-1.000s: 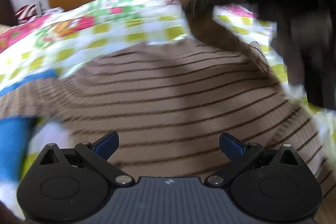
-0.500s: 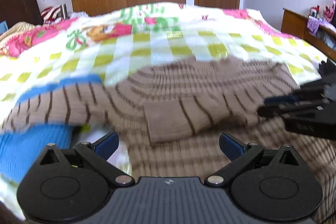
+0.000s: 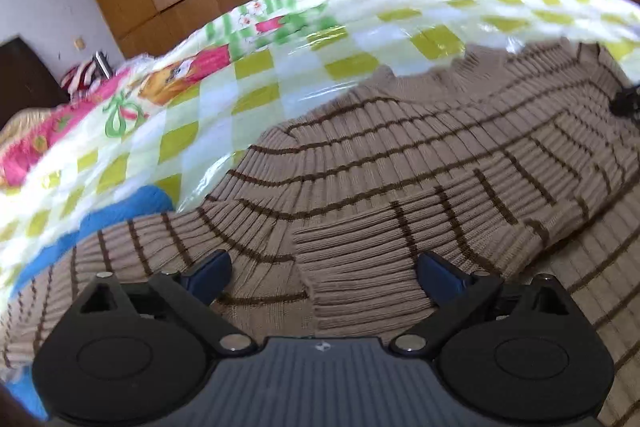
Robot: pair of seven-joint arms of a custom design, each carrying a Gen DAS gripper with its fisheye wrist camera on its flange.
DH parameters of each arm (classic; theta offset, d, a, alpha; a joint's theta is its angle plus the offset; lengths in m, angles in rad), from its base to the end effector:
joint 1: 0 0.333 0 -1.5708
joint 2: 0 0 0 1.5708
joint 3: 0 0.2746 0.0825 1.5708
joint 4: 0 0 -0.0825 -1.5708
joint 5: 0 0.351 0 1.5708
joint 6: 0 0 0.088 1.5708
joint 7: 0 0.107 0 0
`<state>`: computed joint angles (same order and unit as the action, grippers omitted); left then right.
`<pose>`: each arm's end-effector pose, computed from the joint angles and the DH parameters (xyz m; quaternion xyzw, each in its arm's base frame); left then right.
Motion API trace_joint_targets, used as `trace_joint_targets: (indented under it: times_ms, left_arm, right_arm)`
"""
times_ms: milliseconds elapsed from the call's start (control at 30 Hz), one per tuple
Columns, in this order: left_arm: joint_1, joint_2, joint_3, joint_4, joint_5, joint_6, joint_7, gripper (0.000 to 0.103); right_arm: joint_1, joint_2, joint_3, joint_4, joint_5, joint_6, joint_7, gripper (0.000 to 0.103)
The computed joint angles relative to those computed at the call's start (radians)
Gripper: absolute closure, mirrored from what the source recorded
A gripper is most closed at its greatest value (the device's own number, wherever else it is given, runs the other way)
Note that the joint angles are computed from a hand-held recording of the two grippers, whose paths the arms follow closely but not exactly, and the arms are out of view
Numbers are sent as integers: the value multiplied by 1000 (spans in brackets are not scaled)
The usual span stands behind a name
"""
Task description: Fold small clothes
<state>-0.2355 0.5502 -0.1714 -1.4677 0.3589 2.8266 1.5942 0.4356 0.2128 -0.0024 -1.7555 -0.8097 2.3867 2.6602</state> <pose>0.6485 -0.2695 0.4392 -0.4023 0.8219 -0.2810 0.2892 0.5648 0.2540 0.4648 -0.5985 0.7075 -0.3283 0.1830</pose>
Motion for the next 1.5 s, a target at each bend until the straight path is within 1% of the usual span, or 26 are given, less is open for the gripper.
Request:
trace_joint_targets:
  times_ms: [33,67,100,167,200,233,300,333,367,400,433,467,533,600,633,667,733,800,900,1000,1067,1167,1267,1333,1433,1500]
  left_arm:
    - [-15,3,22,14,10,-12,-32,0]
    - [-26,1,39,17,23,-5,-59,0]
    - [-27,-6,46,9,32,12,-76,0]
    - [-11,-34,34,-22,30,47,-89,0]
    - [11,-51,11,-47,11,65,-76,0]
    - [45,-76,-31,-82,-23,89,-45,0]
    - [131,-112,-145,-146,-117,126,74,0]
    - [166,-125,-195,-175,-161,145,136,0]
    - [201,-134,-246,-200,-204,160,201,0]
    - [248,-136,-314,-220,-256,164,283,0]
    - [271,-133,-352,-227,-287,158,339,0]
    - [278,-125,-370,-230,-302,151,382,0]
    - [231,-110,-325,-215,-282,121,409,0]
    - [190,-95,-280,-175,-275,20,424,0]
    - [174,-92,-258,-171,-283,-8,419,0]
    - [182,-96,-263,-183,-317,-2,437,0]
    - [187,-108,-261,-192,-366,-7,473,0]
    - [177,-114,-245,-195,-389,-2,486,0]
    - [152,-111,-214,-183,-395,11,489,0]
    - [106,-119,-153,-207,-338,112,435,0]
    - [76,-118,-106,-215,-284,169,371,0]
    - [41,-90,-49,-172,-209,147,273,0]
    - [9,-85,14,-165,-112,153,188,0]
    - [15,-94,24,-174,-75,158,151,0]
    - [6,-117,60,-188,-17,157,68,0]
    - [34,-136,37,-204,-16,167,50,0]
  right_arm:
    - [6,-6,2,4,0,-21,6,91]
    - [13,-16,6,6,-9,-35,13,86]
    - [15,-29,11,-3,-21,-12,6,82]
    - [2,-38,26,-8,-5,70,-63,82]
    - [-5,-27,33,5,22,107,-113,82]
    - [-9,-12,36,21,47,142,-156,82]
    - [-27,47,49,76,156,209,-326,82]
    - [-29,80,55,114,203,213,-400,81]
    - [-49,117,78,154,290,215,-521,81]
    - [-64,140,96,177,354,224,-607,81]
    - [-77,163,112,203,410,226,-682,81]
    - [-95,192,136,244,475,207,-775,81]
    - [-90,234,140,307,518,183,-866,79]
    - [-94,274,151,367,577,166,-955,67]
    - [-97,311,160,423,617,132,-998,63]
    - [-87,345,153,473,634,96,-1012,62]
    - [-44,408,111,567,632,36,-998,68]
    - [-26,415,90,581,663,27,-990,88]
    - [27,405,26,581,658,29,-949,98]
    - [62,412,-26,591,647,60,-877,99]
    - [66,442,-38,625,654,72,-841,99]
    - [72,499,-47,695,659,50,-814,98]
    - [79,497,-55,685,649,59,-813,97]
    - [78,482,-55,669,651,61,-811,90]
    - [82,424,-59,579,643,128,-788,90]
    - [100,382,-78,517,611,167,-748,90]
